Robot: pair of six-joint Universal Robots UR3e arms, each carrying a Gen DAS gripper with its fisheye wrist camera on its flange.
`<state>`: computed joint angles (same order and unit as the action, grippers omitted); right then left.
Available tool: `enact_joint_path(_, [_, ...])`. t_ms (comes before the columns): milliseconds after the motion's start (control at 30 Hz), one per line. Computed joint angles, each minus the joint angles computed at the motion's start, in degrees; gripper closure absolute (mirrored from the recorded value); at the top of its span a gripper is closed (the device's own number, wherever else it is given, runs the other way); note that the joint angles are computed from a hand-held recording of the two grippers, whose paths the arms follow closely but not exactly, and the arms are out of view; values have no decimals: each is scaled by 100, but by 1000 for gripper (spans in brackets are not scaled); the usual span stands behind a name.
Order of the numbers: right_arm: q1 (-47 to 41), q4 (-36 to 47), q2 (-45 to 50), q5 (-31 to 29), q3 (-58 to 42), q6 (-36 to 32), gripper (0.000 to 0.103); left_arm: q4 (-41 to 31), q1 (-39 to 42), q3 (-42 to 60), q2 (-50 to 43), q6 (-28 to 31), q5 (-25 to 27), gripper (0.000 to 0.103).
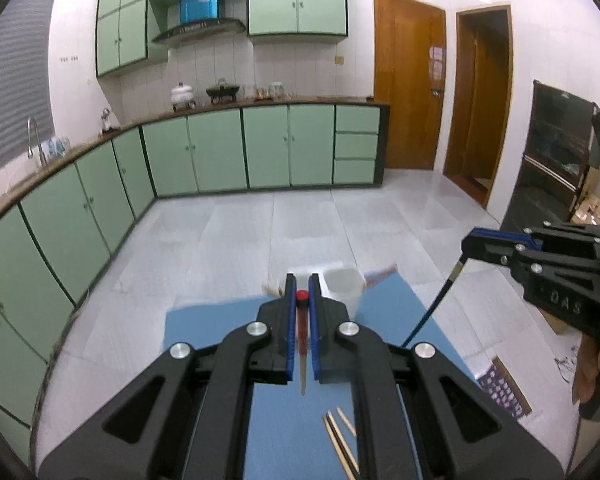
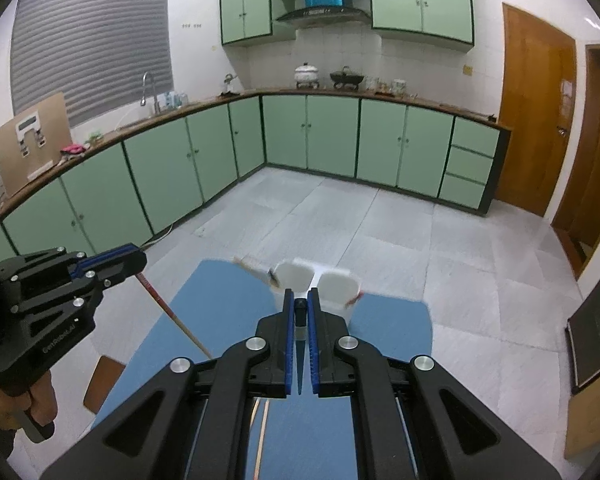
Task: Organize utensils
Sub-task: 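Lift both chopsticks and carry them toward the white holder, then lower both chopsticks into the holder and open both tools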
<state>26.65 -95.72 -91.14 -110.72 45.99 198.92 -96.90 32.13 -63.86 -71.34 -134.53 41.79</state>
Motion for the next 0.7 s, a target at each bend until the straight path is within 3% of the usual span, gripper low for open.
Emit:
enact_joint_path(200, [-477,582,1084,220,-2041,-355,97,1444,-1259,1531,-1576,-1801,732,98])
enact_joint_path(400, [-1047,934,2147,508,-3746,-754,97,2211,-2218,2786,-2881,-2800,1438,98])
enact_joint_path(533, [-1605,-254,1654,900,-2236,-922,97,2978,-2737,3184,-3670,-3273,1876,98])
enact_joint_path(700, [-2206,-1680,1036,1414,-105,-988,97,3969,-2997,2454,-3989,-3490,2205,98])
